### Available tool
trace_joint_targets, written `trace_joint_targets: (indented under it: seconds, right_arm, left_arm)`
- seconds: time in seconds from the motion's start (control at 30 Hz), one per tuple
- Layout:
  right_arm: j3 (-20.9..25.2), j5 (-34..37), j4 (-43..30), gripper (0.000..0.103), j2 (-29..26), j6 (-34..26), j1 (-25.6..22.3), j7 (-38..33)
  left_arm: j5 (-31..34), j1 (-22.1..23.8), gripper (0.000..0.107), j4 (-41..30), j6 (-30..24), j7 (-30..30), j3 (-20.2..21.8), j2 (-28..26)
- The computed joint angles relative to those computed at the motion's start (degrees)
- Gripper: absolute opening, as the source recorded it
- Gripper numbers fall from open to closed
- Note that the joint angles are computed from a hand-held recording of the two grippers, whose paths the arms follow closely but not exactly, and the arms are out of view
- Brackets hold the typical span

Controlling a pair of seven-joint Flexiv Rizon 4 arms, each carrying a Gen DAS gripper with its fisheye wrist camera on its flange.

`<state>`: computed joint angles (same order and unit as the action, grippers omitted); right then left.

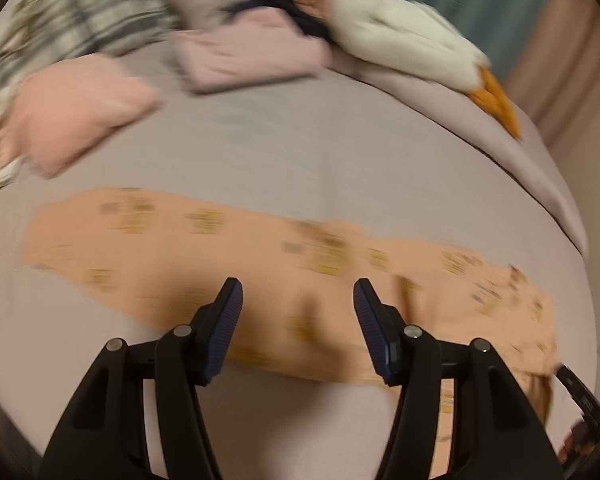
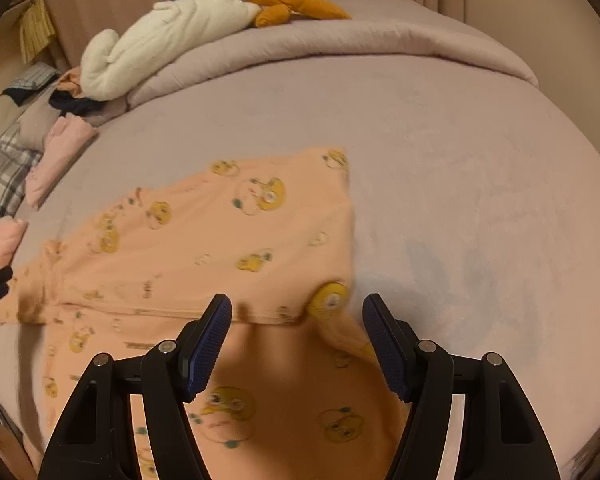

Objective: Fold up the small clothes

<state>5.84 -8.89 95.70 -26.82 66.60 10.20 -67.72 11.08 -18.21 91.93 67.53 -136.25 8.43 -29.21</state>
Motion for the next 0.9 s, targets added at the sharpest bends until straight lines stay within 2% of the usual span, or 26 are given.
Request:
trace_joint_targets:
  seconds: [0.23,0.37,0.57,0.63,0.73,0.77,0.83,0.87,0.9]
  right_arm:
    - [-0.28,-2.86,0.29,0.068,0.75,0.86,2.49,0.45]
    - [0.34,-2.87,-0.62,0.068,0.45,0.26,2.97,-0.16]
    - [1.55,-1.07,-1.68,0.068,0.12,-1.01,2.84,-1.69]
    - [0.88,-1.59,-1.31,0.068,0.38,-1.14,3.46,-1.0]
    - [0.59,-1.75,-0.79,0.068,0.74,-1.16,3.79,-0.2]
    - [0.51,-1.83,-0.72,0.068,0.76,-1.14,3.87,0.04]
    - [0.75,-1.69,-0.72,0.068,0.8,-1.24,3.72,-0.08]
    - [0.81,-1.63,-0.66,0.068,0.86,-1.22,3.66,-0.16]
    - [0.8,-1.66,-0.59,0.068,0.89,-1.14,3.65,-0.19]
  left_arm:
    - [2.82,1.2,0.057,8.95,2.06,-10.92,5.65,4.65]
    - [2.78,4.14,0.057,11.51,3.25,-14.24,5.58,5.29]
    - [-0.5,8.53,0.057,16.31,6.63,-15.01,3.86,6.44]
    - [-2.42,9.77,0.057,17.89,9.36,-14.72,3.1,6.28]
    - [-8.03,13.04,0.056,20.43,14.85,-11.29,-0.61,5.27]
    - [-9.13,12.88,0.055,20.51,15.77,-11.03,-0.49,4.76]
    - [-9.84,10.78,0.044,19.43,16.7,-11.61,2.12,3.47]
    - [-10.37,10.68,0.028,19.15,16.74,-11.14,2.3,3.15]
    - [-12.33,11.97,0.015,19.46,17.98,-9.45,0.61,2.77]
